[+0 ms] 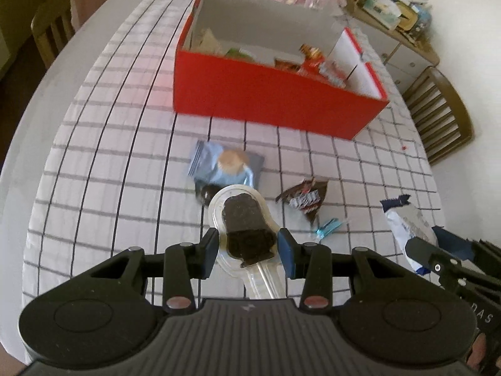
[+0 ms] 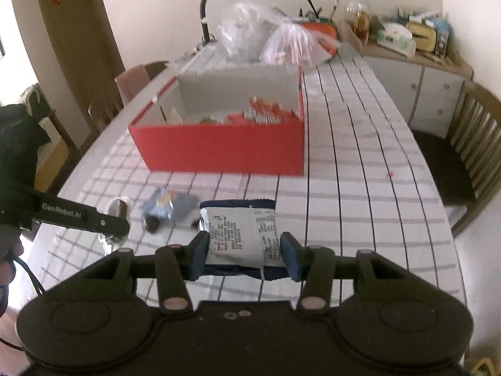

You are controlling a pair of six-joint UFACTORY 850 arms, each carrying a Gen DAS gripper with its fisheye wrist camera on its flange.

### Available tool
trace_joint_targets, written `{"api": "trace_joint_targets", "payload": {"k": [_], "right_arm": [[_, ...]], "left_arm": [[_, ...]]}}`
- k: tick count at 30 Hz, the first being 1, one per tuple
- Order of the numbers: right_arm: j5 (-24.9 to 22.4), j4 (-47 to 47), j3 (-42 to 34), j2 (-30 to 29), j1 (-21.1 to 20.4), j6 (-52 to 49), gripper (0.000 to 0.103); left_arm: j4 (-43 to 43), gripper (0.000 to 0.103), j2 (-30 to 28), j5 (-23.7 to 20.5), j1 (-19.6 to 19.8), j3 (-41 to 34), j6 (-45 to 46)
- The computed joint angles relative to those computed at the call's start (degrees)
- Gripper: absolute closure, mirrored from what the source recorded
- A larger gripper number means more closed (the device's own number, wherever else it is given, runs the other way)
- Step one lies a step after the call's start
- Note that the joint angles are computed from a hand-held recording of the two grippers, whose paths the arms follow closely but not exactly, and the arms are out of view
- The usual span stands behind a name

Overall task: Organize snacks
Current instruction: 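Lift the plastic tray and white-blue pack and carry both over the red box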

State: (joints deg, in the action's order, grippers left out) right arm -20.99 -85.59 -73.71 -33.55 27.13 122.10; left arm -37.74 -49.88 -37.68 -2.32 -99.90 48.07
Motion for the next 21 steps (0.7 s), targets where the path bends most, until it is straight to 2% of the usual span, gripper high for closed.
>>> {"api": "trace_joint_targets", "payload": {"k": [7,12,17,21], "right_arm": [[-0.6,-1.83,-4.87,-1.76,-1.38,-2.59,0.055],[-0.68,-0.67,-9.72,-4.15,-2.84,-7.01,0.055],[-0.38,2.94,-15.34,-7.38,-4.54,-13.25,0.055],[0.2,7.79,-20.86,-10.79,-6.21,-20.39,0.055]], "left_arm": [[-2.28,0.063,-0.01,0.36,-0.81,-3.33,2.82],[-2.18,0.063,-1.89,0.7,-1.63,-8.55,2.33],[-0.17,0.063,-5.55,0.37,-2.5,-16.28,-0.61],[3.75,0.063,-10.31,-0.61,-3.46,-25.49,-5.54]]}}
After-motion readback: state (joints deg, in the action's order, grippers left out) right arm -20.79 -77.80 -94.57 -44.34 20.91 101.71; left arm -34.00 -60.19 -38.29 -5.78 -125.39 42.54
